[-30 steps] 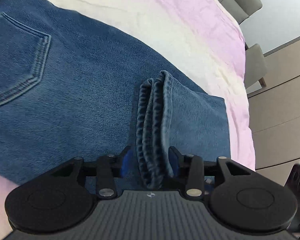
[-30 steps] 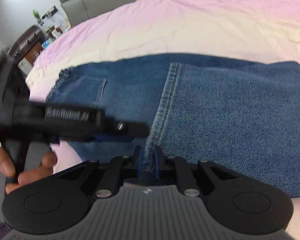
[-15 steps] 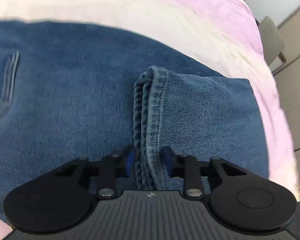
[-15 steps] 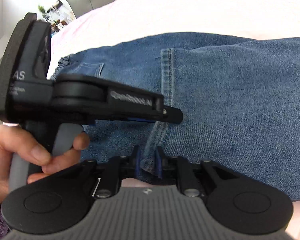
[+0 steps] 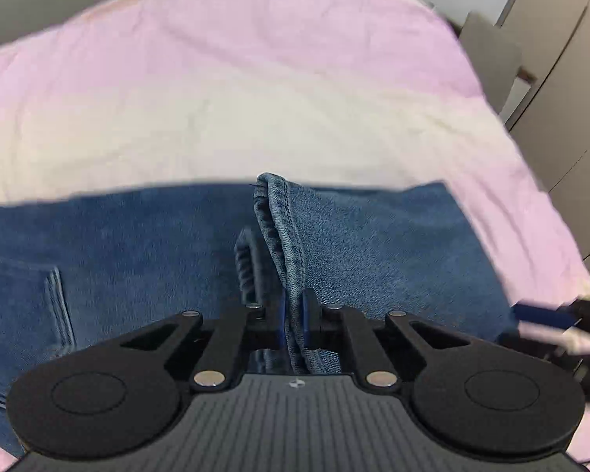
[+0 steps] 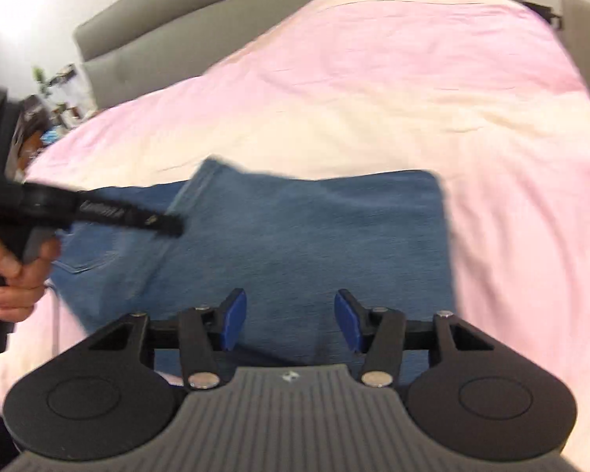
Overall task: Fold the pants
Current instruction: 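Grasp the folded hem edge with the left gripper and lift it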
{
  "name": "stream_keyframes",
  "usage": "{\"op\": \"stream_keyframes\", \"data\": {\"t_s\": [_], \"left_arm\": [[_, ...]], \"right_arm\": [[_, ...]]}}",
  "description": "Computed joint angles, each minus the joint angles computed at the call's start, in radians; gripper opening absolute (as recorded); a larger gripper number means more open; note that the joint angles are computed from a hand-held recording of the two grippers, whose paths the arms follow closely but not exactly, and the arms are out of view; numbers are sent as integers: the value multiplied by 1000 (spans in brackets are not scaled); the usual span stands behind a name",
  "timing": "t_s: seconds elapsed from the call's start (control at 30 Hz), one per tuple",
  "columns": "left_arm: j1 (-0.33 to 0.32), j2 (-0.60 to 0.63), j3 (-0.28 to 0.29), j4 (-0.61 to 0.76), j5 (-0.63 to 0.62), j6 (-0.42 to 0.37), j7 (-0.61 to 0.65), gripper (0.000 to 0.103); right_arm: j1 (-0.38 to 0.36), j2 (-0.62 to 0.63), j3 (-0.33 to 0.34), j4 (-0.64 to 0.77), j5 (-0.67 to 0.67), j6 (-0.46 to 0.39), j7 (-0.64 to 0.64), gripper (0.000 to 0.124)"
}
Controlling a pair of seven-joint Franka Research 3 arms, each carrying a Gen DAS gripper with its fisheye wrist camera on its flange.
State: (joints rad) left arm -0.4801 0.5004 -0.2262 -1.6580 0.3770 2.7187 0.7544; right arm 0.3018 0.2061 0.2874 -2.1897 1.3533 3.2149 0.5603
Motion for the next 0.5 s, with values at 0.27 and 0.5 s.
{"op": "stream_keyframes", "data": {"t_s": [0.27,0.5], "left_arm": [[-15,64,2,11,-25,-23,-29,10],[-21,120,-5,103,-36,-105,21,15]], "right_arm": [[101,119,-269,57,-492,-30,371,14],[90,349,-352,361,-677,-182,563,3]]}}
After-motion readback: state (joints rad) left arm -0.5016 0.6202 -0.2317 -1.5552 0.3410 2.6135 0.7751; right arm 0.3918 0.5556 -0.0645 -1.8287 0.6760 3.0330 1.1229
